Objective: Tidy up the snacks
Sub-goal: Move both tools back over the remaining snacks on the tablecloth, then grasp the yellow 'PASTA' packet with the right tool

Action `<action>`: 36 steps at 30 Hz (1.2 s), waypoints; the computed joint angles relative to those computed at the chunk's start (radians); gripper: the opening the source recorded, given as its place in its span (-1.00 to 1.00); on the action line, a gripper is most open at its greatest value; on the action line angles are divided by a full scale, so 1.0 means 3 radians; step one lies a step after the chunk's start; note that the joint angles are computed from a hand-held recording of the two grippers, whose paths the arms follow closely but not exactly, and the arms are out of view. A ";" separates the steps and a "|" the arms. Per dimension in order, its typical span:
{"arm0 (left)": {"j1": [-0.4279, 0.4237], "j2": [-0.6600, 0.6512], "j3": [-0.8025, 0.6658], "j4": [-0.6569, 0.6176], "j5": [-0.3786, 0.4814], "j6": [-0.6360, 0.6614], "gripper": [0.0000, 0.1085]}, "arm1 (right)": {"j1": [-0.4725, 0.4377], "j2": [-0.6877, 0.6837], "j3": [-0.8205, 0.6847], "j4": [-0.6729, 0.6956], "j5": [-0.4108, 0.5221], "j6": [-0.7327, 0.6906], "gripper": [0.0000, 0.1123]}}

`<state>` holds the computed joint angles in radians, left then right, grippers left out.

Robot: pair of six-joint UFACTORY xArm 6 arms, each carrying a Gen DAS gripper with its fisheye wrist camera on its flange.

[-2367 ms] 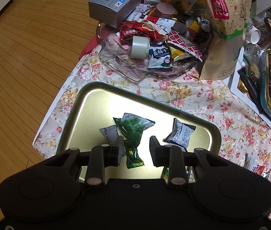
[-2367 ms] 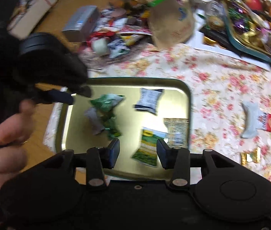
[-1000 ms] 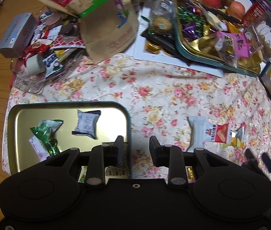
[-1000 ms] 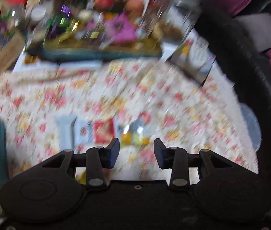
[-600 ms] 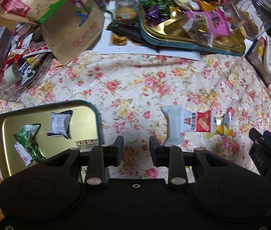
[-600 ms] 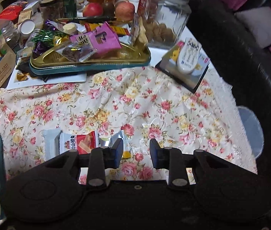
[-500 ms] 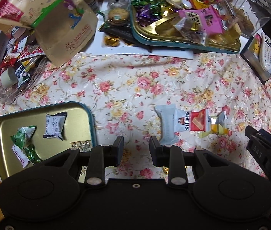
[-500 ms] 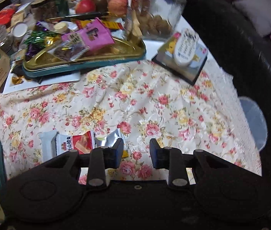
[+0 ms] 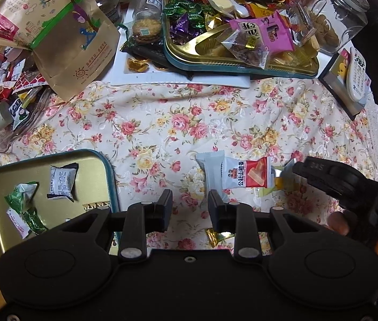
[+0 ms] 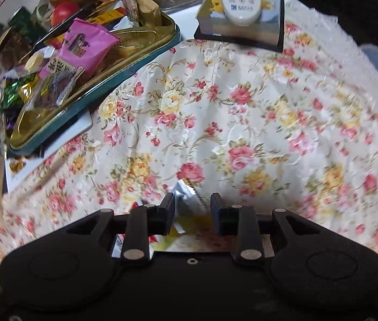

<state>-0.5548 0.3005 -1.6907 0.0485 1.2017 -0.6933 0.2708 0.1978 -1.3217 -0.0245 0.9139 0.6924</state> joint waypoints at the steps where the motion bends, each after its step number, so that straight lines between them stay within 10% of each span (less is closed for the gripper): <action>1: -0.0002 0.0002 -0.0006 0.0016 -0.0001 -0.0014 -0.28 | 0.0008 0.0044 -0.0032 0.0022 -0.0015 0.0030 -0.45; 15: 0.0012 -0.0054 0.0077 -0.0011 -0.0025 -0.0026 -0.28 | 0.0179 0.0267 -0.0144 -0.0428 0.0101 0.0367 -0.40; 36: 0.0056 -0.0203 0.0265 -0.0051 -0.0067 -0.0011 -0.29 | 0.0087 -0.0545 0.0316 0.0182 0.0540 -0.1289 -0.39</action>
<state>-0.5382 0.2396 -1.6113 0.0332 1.1817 -0.6965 0.2970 0.0342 -1.2270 0.0299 1.0759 0.3057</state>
